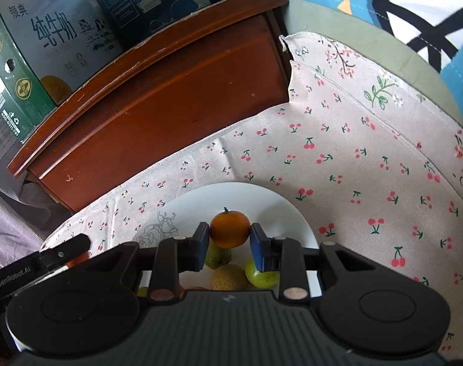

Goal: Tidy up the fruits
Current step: 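Grasp a stray orange on the cloth with the left gripper while the right gripper holds its orange, then lower both oranges onto the plate and open both grippers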

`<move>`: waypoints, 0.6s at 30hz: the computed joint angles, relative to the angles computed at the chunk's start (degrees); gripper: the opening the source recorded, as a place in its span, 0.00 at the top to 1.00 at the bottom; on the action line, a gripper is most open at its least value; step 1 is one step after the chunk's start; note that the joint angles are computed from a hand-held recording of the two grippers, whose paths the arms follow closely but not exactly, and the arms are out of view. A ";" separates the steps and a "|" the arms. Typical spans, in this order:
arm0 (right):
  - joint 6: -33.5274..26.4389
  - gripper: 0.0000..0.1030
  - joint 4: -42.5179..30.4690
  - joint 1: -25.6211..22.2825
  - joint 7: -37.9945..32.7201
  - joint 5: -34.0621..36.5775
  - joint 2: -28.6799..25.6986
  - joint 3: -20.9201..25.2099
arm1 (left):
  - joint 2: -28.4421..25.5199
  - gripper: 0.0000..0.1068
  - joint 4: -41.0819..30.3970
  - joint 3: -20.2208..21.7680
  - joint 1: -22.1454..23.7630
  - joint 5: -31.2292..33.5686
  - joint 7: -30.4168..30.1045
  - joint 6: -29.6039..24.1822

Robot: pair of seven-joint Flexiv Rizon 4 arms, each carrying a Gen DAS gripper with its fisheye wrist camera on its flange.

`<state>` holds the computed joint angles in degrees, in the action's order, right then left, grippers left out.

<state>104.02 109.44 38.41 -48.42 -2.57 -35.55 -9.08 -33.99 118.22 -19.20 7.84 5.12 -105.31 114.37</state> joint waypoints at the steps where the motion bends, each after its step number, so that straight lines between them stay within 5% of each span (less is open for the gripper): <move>1: -0.01 0.72 -0.03 -0.06 0.02 0.03 0.00 0.08 | -0.33 0.74 -0.28 -0.68 0.21 0.50 0.23 -0.47; 13: 1.20 0.72 -0.21 -2.97 -1.22 -0.92 0.03 3.74 | -2.08 0.71 -1.51 -4.20 -0.13 1.59 3.05 -1.17; 18: 2.70 0.69 -0.58 -4.89 -2.82 -1.95 -0.14 6.47 | 0.59 0.45 -0.16 -0.77 -3.23 -0.88 1.99 -0.50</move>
<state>106.73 108.87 33.52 -51.24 -4.52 -35.69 -2.61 -33.40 118.06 -19.97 4.61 4.24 -103.32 113.87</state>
